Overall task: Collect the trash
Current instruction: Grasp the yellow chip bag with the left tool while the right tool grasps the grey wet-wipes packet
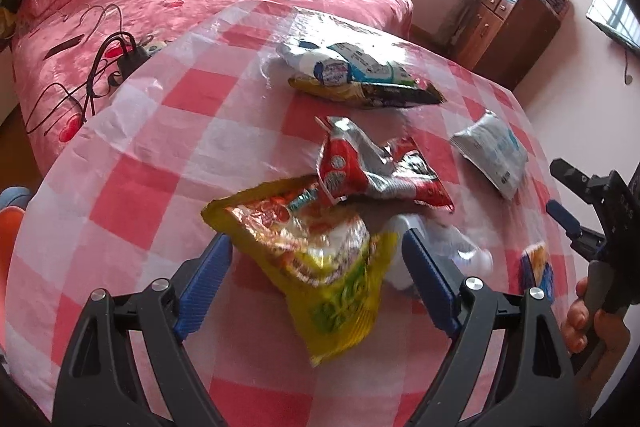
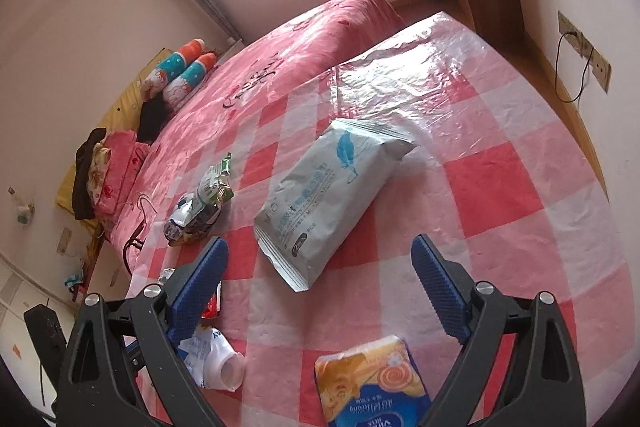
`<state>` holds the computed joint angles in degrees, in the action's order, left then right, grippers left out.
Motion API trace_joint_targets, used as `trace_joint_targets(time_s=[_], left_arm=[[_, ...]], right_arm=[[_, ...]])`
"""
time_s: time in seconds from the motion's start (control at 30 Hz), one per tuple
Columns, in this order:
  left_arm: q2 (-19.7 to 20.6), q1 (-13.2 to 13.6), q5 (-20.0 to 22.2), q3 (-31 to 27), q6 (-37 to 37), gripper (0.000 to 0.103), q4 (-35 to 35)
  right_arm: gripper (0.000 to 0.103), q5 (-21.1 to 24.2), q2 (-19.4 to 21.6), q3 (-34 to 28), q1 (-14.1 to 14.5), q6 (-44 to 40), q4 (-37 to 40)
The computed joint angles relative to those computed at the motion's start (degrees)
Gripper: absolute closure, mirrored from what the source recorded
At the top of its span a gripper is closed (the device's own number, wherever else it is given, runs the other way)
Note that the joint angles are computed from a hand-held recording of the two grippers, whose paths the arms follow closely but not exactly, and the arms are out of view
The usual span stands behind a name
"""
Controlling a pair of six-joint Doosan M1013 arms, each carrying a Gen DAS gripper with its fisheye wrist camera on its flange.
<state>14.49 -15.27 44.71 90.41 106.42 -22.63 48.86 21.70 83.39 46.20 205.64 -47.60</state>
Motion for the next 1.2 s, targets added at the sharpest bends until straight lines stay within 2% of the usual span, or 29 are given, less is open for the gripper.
trace_joint_targets(time_s=[0.17,0.27,0.43,0.6,0.7,0.97,1.2], left_arm=[[0.57,0.13,0.94,-0.42,-0.11,0.022,-0.18],[0.57,0.04,0.15,-0.03,0.28,0.022,0.05],[1.22,0.53,-0.08,-0.6,-0.32,0.028,0.19],[1.71,1.45,0.77,-1.26,0.28,0.039,-1.42],[1.77,1.97,1.04,-1.25,1.63,0.046,-2.66],[1.72,3.24,1.63,-0.79,5.56,0.051,-6.52],[1.47,4.5,2.25,-0.32,8.36,0.053,-9.16]], right_arm=[[0.011,0.16,1.25,-2.13,-1.07,-5.81,4.12],[0.011,2.91,2.74,-4.81,-1.63,-10.97,7.41],[0.011,6.76,4.72,-8.41,-3.18,-17.58,11.73],[0.011,9.08,6.95,-12.24,-5.08,-23.28,16.57],[0.011,10.78,8.23,-14.28,-5.61,-25.71,17.61],[0.01,18.93,12.82,-21.17,-7.14,-31.22,20.34],[0.012,23.93,15.22,-24.57,-6.71,-35.47,18.68]])
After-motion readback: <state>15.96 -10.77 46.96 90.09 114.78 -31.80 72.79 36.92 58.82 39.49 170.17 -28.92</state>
